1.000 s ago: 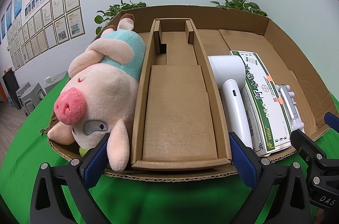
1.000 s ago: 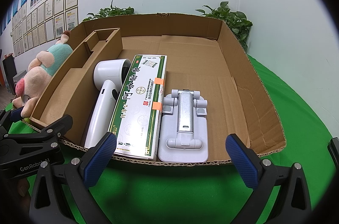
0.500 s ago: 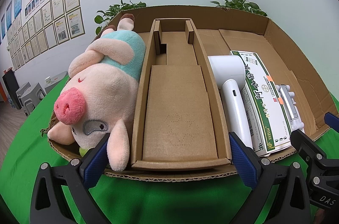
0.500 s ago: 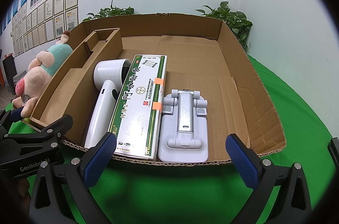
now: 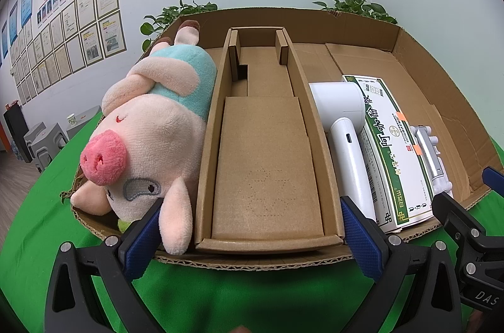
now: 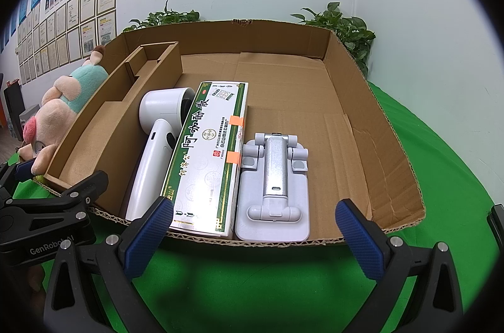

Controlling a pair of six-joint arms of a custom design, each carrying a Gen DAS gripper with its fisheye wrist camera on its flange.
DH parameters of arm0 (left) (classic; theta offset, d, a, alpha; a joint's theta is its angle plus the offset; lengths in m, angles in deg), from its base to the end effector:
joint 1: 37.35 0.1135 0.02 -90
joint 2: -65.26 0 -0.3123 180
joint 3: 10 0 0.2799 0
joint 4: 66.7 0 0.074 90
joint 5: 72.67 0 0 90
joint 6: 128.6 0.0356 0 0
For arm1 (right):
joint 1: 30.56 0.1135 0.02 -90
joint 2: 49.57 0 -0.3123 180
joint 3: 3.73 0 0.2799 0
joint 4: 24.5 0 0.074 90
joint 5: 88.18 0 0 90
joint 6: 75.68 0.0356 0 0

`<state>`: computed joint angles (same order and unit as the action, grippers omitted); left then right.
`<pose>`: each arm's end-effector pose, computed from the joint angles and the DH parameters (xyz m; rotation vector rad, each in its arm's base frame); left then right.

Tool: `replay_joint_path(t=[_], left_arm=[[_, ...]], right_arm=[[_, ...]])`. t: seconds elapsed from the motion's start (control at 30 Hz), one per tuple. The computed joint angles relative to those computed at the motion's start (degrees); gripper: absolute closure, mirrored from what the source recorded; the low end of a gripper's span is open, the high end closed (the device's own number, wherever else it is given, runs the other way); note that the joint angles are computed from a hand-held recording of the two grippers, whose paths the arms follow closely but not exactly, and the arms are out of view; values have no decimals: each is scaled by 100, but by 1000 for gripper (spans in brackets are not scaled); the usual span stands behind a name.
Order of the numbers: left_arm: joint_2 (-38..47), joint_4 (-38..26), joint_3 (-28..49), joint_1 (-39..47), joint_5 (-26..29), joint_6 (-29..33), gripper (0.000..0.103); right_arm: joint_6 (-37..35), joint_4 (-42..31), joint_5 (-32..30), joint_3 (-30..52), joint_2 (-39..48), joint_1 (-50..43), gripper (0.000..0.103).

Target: Organize objects

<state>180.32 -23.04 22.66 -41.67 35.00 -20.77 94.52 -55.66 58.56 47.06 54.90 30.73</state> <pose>0.2719 -0.0314 0.0514 0.5868 2.1392 -0.2166 0.1569 0.2245 0.0972 0.4071 2.1245 -0.2931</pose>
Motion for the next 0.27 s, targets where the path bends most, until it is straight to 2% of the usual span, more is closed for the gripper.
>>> replay_joint_path(t=[0.27], left_arm=[[16,7,7,0,-1,0,0]], right_arm=[[3,-3,0,1,0,1,1]])
